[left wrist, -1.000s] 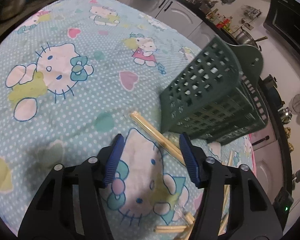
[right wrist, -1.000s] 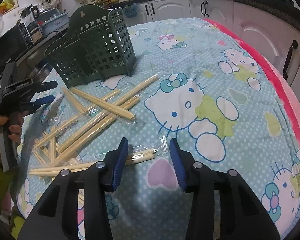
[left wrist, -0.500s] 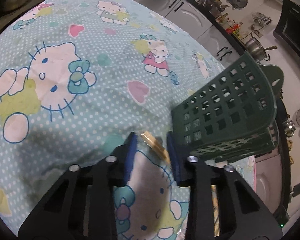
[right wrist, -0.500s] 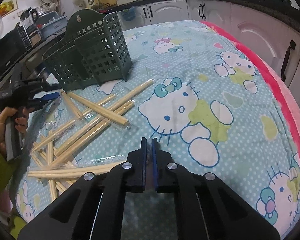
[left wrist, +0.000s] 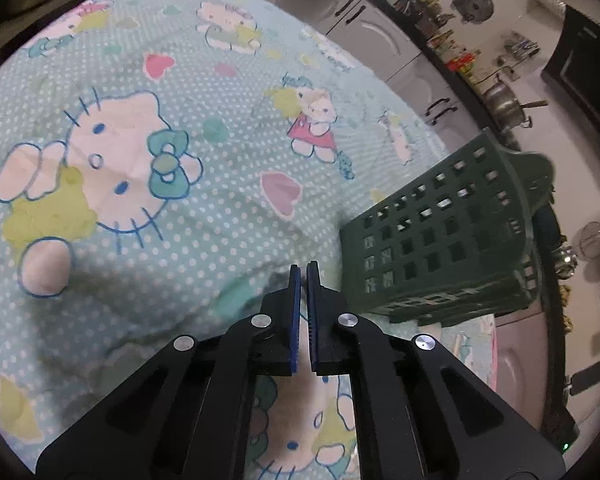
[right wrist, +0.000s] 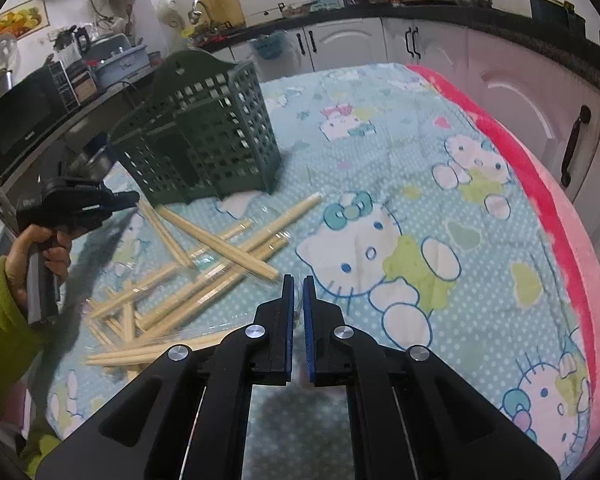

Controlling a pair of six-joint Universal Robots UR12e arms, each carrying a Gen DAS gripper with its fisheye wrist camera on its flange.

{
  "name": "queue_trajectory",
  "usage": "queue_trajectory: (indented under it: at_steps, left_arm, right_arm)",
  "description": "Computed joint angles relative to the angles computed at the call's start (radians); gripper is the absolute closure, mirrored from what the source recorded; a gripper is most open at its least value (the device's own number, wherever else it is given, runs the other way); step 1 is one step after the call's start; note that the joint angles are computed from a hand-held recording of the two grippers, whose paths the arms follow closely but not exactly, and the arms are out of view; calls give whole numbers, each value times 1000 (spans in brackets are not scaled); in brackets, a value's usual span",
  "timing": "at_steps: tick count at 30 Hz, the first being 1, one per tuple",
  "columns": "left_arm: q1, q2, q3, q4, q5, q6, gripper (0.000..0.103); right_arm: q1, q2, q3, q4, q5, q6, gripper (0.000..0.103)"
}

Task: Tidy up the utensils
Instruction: 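Close the left tool on a chopstick while the right tool closes on another, then lift both held chopsticks over the green caddy and open both tools to drop them in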

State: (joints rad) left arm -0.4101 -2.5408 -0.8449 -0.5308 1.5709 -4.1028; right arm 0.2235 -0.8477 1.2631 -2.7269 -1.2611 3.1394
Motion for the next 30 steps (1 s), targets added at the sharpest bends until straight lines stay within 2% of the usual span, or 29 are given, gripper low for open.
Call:
queue_trajectory:
  at_steps: [7, 11, 18, 30]
  left_arm:
    - [-4, 52, -97, 144, 7, 13, 103]
    - [-15, 78, -124, 202, 33, 58, 103]
    - [-41, 103, -123, 246, 69, 155, 103]
    - [-76, 95, -61, 278, 70, 298, 103]
  right_arm:
    - [5, -6, -14, -33, 44, -29, 99]
    - [10, -8, -34, -40, 82, -47, 100]
    - [21, -8, -73, -47, 158, -105, 100]
    - [42, -12, -120, -43, 264, -188, 101]
